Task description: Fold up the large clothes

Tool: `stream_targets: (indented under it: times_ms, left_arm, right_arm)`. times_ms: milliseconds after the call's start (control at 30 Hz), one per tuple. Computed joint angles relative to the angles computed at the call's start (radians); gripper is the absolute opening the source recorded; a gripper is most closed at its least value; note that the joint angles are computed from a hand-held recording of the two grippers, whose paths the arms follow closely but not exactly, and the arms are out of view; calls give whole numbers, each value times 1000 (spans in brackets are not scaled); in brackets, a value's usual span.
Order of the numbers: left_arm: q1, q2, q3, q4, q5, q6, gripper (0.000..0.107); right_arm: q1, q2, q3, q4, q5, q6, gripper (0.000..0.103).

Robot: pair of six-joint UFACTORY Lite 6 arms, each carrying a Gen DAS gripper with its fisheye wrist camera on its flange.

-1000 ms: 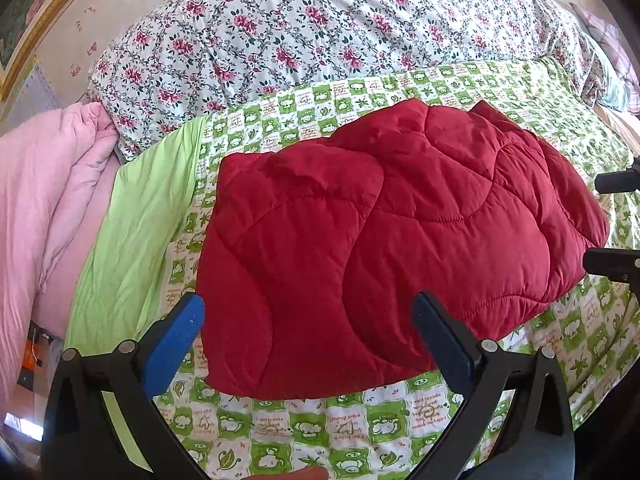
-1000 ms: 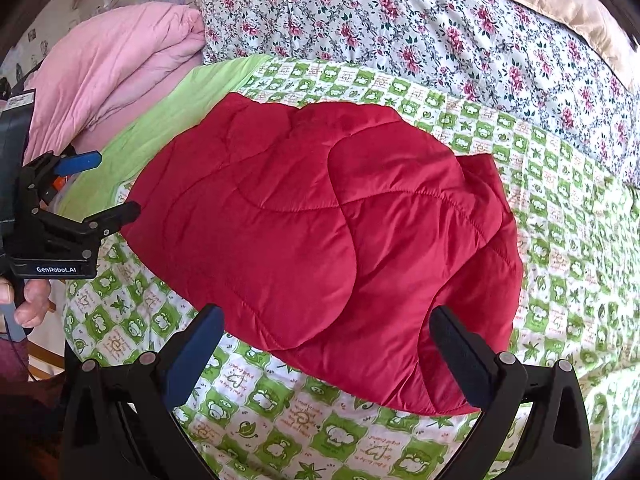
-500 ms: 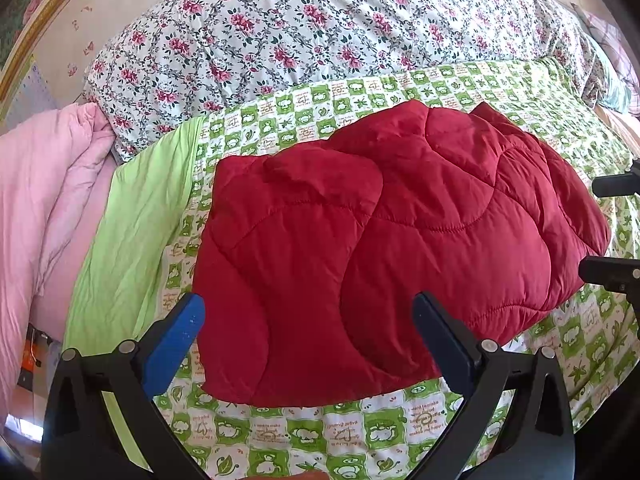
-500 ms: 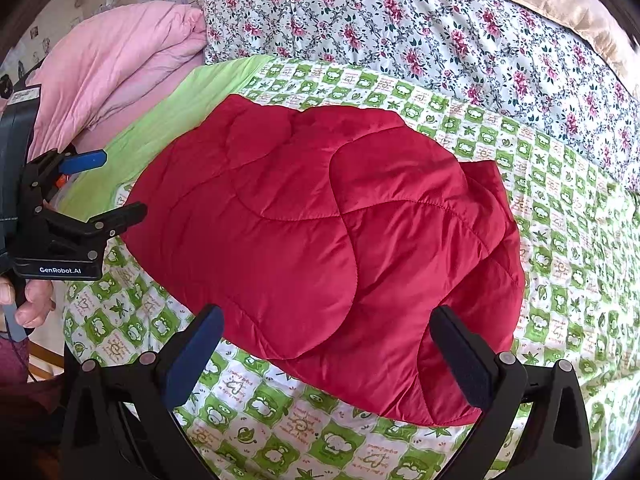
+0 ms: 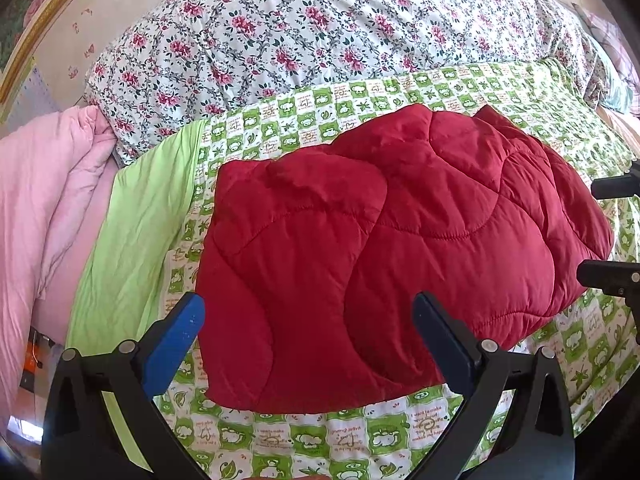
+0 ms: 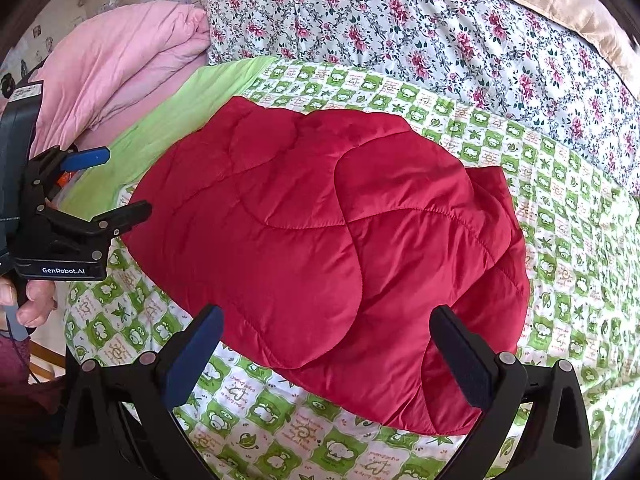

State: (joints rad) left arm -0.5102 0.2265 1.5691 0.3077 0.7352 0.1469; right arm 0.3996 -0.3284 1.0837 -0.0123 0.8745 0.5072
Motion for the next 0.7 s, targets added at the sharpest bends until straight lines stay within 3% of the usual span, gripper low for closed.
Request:
stream_targets:
  times_ms: [700]
  left_arm:
    - [-1,8,8,2,0,-4,103]
  right_arm:
    - [0,13,7,3,-4,-4,103]
